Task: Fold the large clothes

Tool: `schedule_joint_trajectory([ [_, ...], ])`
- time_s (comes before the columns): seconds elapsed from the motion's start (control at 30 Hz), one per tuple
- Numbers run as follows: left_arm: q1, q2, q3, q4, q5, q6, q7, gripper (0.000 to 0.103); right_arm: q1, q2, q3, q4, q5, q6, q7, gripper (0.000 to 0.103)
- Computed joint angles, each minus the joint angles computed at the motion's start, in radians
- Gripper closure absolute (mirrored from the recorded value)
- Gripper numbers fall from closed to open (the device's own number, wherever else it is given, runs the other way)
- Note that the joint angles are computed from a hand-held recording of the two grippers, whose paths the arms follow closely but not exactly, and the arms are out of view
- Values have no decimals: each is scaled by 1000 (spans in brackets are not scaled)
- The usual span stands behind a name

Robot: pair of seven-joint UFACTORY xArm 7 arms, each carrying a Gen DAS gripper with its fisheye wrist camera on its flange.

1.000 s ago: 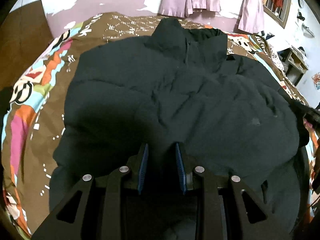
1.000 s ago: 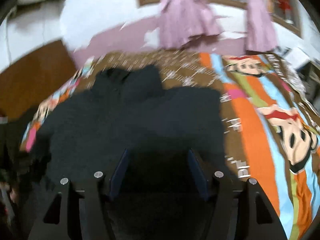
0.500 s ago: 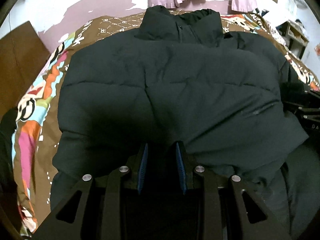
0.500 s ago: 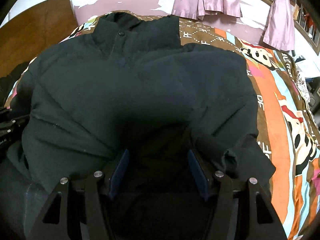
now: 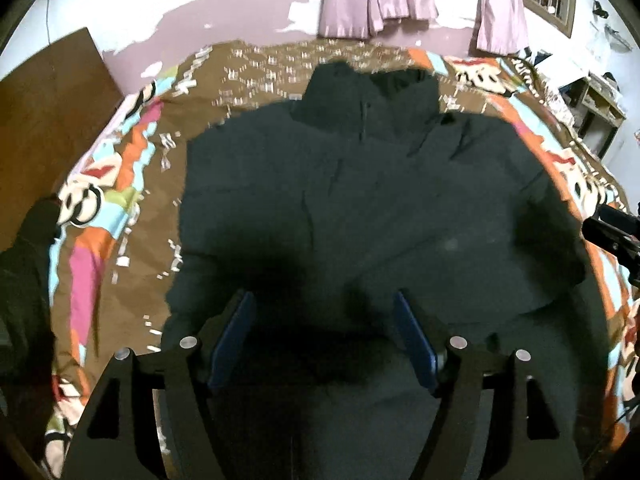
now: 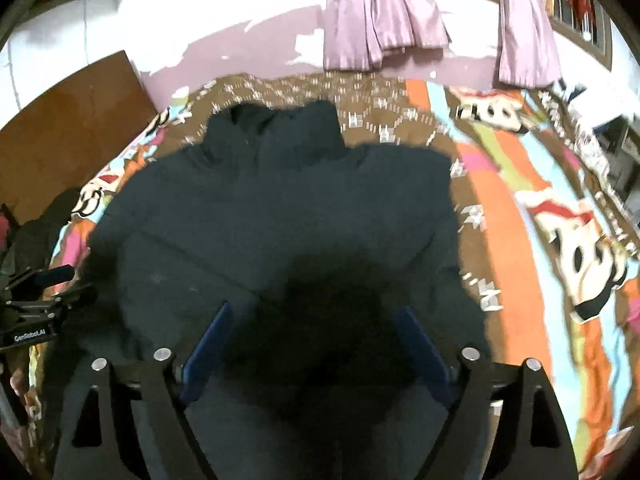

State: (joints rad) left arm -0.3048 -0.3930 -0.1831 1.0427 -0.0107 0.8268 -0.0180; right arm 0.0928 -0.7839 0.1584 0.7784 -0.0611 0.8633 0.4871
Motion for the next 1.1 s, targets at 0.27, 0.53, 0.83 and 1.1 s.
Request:
schedule_joint_trajectory([
  [0.27, -16, -53, -3, 229, -54, 192, -18, 11, -6, -32, 2, 250, 29, 250, 14, 0],
  [0.53, 30, -47, -33, 506, -5, 402, -85, 11, -26, 24, 71, 608, -26, 538, -37, 0],
  [0.83, 79, 19, -29, 615, 29, 412, -107, 11, -59, 94, 131, 764, -62, 584, -60, 0],
  [1.1, 57, 180, 50, 516, -73, 82, -9, 11, -61, 156, 51, 548, -59, 250, 1, 0],
])
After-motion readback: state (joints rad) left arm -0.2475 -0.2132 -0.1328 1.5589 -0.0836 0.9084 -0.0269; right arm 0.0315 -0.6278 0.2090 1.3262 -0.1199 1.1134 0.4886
